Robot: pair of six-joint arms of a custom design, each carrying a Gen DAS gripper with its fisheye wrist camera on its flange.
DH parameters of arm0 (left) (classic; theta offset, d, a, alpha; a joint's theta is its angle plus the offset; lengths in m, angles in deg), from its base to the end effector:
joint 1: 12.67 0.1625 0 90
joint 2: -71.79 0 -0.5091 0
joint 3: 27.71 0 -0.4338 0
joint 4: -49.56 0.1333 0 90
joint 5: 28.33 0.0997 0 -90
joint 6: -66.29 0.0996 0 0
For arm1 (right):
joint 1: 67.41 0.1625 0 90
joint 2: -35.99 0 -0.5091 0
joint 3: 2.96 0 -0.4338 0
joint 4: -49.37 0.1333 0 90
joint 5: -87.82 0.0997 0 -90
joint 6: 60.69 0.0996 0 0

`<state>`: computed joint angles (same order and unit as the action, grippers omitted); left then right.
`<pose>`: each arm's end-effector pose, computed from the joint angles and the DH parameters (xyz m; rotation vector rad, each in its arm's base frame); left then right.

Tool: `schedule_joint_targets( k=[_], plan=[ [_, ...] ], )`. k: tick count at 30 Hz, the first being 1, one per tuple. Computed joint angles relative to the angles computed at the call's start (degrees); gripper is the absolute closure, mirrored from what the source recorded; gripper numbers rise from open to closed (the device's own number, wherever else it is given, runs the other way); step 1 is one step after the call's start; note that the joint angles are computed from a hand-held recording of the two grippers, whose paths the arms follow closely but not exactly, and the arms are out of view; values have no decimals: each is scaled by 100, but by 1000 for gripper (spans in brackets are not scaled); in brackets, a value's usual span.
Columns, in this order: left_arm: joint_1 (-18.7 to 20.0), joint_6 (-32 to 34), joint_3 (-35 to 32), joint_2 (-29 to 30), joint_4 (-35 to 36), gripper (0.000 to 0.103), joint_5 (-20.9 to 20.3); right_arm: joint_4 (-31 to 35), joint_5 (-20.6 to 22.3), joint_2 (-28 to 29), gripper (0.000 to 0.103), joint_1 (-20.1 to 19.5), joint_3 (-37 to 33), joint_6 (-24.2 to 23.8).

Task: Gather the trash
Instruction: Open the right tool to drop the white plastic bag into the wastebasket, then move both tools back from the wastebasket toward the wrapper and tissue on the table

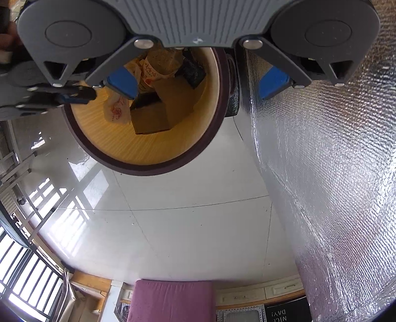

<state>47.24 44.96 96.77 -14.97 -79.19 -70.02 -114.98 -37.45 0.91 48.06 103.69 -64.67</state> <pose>-0.0573 -0.5132 0.3409 0.1698 2.3402 -0.4755 0.3511 -0.5608 -0.0328 0.6261 -2.4592 0.2109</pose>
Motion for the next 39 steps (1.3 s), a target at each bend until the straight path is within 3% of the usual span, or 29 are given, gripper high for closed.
schedule_joint_targets(
  k=[4,8,10,14,16,18,20,22,39],
  plan=[
    [-70,-180,111,-146,122,0,-19,-253,75,-298,83,116,229,199],
    [-199,-394,215,-370,272,0,47,-401,41,-522,79,283,393,356],
    [-290,-474,251,-491,369,0,59,-493,59,-637,64,345,497,472],
    [-514,-630,311,-764,698,0,44,-763,-86,-809,47,532,697,598],
    [-646,-740,335,-898,873,0,62,-1027,-120,-884,27,619,818,632],
    [-779,-901,356,-1020,1069,0,89,-1220,-181,-955,17,702,910,617],
    [-891,-1038,366,-1136,1256,0,102,-1259,-293,-1030,14,792,985,611],
    [-1034,-1223,397,-1267,1459,0,139,-1269,-430,-1072,0,889,1039,640],
    [-2478,-2773,403,-2525,3406,0,257,-1077,-1088,-1620,0,1576,1496,1478]
  ],
)
